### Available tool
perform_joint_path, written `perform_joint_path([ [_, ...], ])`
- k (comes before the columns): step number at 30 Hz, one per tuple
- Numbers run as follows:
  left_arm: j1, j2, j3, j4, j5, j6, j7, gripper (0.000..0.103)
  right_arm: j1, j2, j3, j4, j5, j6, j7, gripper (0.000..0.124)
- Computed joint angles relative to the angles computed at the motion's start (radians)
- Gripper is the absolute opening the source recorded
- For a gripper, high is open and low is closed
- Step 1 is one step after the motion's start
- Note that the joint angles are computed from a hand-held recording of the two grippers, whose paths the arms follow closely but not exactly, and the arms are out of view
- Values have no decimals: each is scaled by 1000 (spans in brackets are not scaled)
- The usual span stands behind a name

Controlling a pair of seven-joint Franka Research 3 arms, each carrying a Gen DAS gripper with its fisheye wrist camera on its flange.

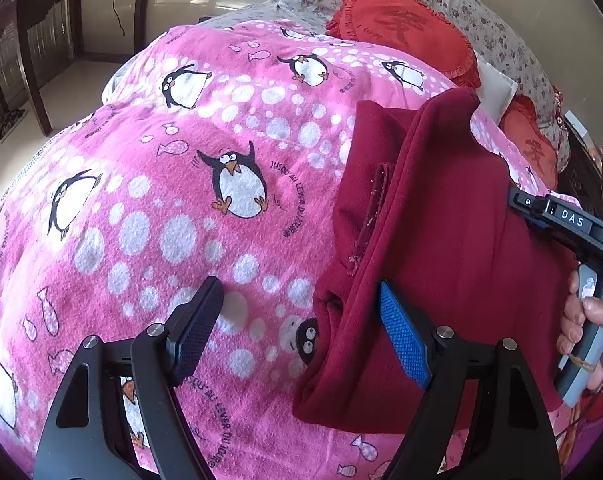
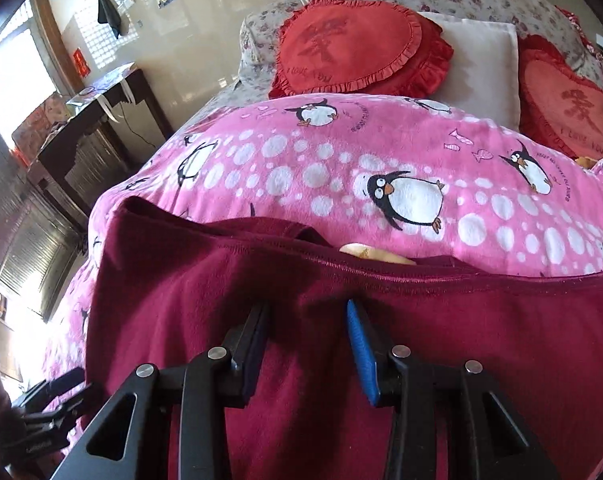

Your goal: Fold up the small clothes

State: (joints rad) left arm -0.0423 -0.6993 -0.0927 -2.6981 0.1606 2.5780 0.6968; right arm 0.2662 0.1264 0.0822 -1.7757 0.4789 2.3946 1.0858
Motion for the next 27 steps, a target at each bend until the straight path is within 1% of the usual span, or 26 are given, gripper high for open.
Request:
perform_joint_path([
  [1, 2, -3, -5, -3, 4, 2, -3, 80, 9, 0, -3, 16, -41, -14, 45, 38],
  [2, 3, -5, -8, -6, 8, 7, -5, 80, 11, -12, -1, 15, -36, -8, 62, 38],
  [4, 3, -9, -5, -19, 8, 27, -11, 80, 7, -40, 12, 5, 55, 6, 7, 40],
  [6, 4, -16, -4, -32, 5, 45, -22, 80, 13, -45, 21, 24, 104, -33, -34, 40],
  [9, 7, -19, -11, -34, 11, 48, -32, 80, 40, -18, 39, 72, 142, -96, -53, 40],
  [10, 5, -22, -9, -37, 10, 47, -33, 80, 54, -7, 45, 79, 123, -88, -39, 40],
  [12, -2, -27, 0, -44, 4, 53, -29, 80, 90, 21, 51, 93, 43, -45, 8, 40],
  [13, -5, -29, 5, -46, 1, 56, -25, 80, 105, 42, 52, 107, 3, -30, 38, 38],
  [15, -8, -35, 7, -53, -2, 61, -21, 80, 121, 86, 55, 148, -30, -42, 76, 34],
  [19, -4, -46, 0, -62, 1, 66, -23, 80, 157, 161, 49, 208, -131, -39, 157, 34],
  [21, 4, -49, -10, -68, 7, 76, -35, 81, 159, 175, 51, 217, -148, -29, 154, 34],
  [23, 13, -51, -25, -71, 18, 81, -53, 81, 153, 177, 54, 224, -148, -41, 142, 34],
  [25, 17, -50, -36, -69, 32, 76, -63, 81, 143, 184, 56, 244, -135, -73, 140, 34],
  [27, 13, -52, -33, -70, 38, 76, -66, 81, 127, 169, 58, 247, -100, -111, 147, 35],
])
